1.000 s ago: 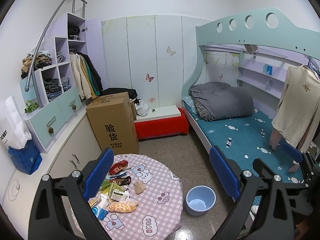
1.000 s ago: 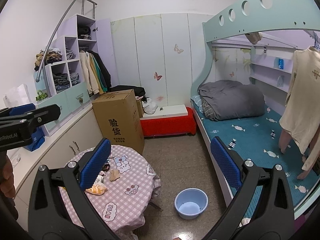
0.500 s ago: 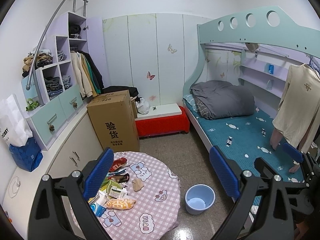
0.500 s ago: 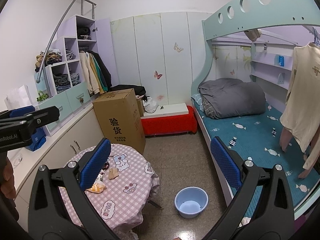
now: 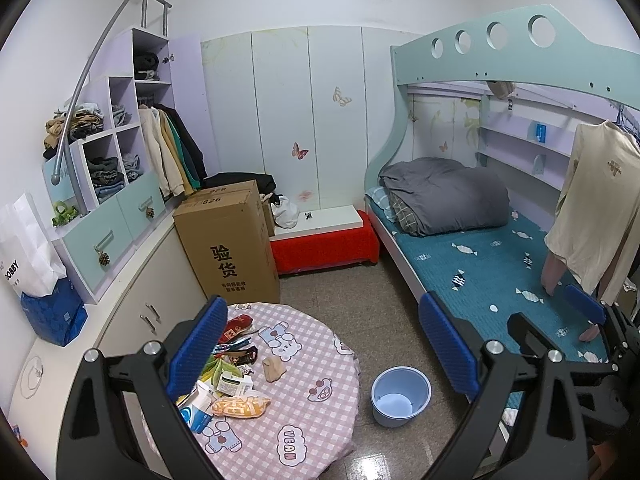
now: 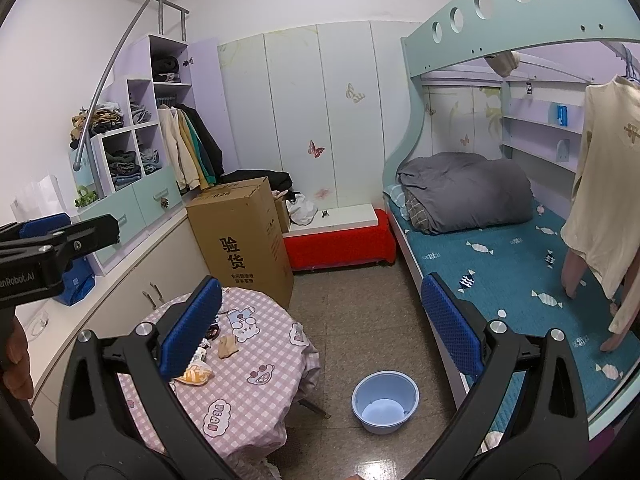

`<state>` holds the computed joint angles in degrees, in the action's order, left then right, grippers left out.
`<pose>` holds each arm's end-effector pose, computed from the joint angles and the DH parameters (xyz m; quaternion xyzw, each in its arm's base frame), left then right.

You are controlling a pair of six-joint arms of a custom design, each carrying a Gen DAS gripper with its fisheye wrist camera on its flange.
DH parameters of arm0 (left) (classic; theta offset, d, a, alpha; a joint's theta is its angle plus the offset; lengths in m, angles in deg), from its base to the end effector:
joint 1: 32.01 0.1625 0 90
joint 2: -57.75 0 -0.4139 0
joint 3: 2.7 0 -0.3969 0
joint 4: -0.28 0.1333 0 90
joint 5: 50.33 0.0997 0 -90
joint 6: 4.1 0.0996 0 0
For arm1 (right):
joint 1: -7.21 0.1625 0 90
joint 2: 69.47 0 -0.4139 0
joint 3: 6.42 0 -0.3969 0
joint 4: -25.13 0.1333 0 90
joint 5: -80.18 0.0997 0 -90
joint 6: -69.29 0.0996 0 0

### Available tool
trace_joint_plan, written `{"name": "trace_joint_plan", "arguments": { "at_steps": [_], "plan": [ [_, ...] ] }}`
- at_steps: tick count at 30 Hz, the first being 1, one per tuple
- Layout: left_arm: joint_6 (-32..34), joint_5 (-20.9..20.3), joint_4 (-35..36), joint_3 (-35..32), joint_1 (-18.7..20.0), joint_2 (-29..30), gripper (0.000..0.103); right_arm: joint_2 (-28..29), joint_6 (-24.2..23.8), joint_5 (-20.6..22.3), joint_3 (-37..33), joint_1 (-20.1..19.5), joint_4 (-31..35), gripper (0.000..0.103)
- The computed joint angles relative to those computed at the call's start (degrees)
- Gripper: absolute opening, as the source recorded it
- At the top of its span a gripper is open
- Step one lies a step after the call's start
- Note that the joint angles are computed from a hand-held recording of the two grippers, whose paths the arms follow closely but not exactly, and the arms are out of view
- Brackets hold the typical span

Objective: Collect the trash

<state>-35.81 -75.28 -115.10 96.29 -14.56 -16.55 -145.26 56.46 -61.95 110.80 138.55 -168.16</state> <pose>-0.4794 -0.3851 0.3544 0.2911 0.7913 -0.4275 0.3260 0.3714 -0.3394 0.3602 0.1498 -0.7889 0.5403 0.2516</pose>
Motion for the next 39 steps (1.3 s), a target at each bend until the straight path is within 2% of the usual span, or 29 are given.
{"name": "trace_joint_plan", "arguments": {
  "at_steps": [21, 31, 39],
  "plan": [
    [-1.2, -0.3, 1.0, -1.2, 0.5, 1.9, 0.095, -1.7, 0.9, 1.5, 0.4, -1.7, 2.1, 0.097],
    [-2.5, -0.9, 1.0, -2.4, 1.2, 4.6, 0.095, -4.6, 1.6, 4.4, 1.0, -4.5, 5.1, 0.097],
    [-6.8, -1.5, 4.1, -3.9, 1.7, 6.6, 0.095, -7.5, 2.4, 9.0, 1.9, -7.4, 8.9, 0.097]
  ]
}}
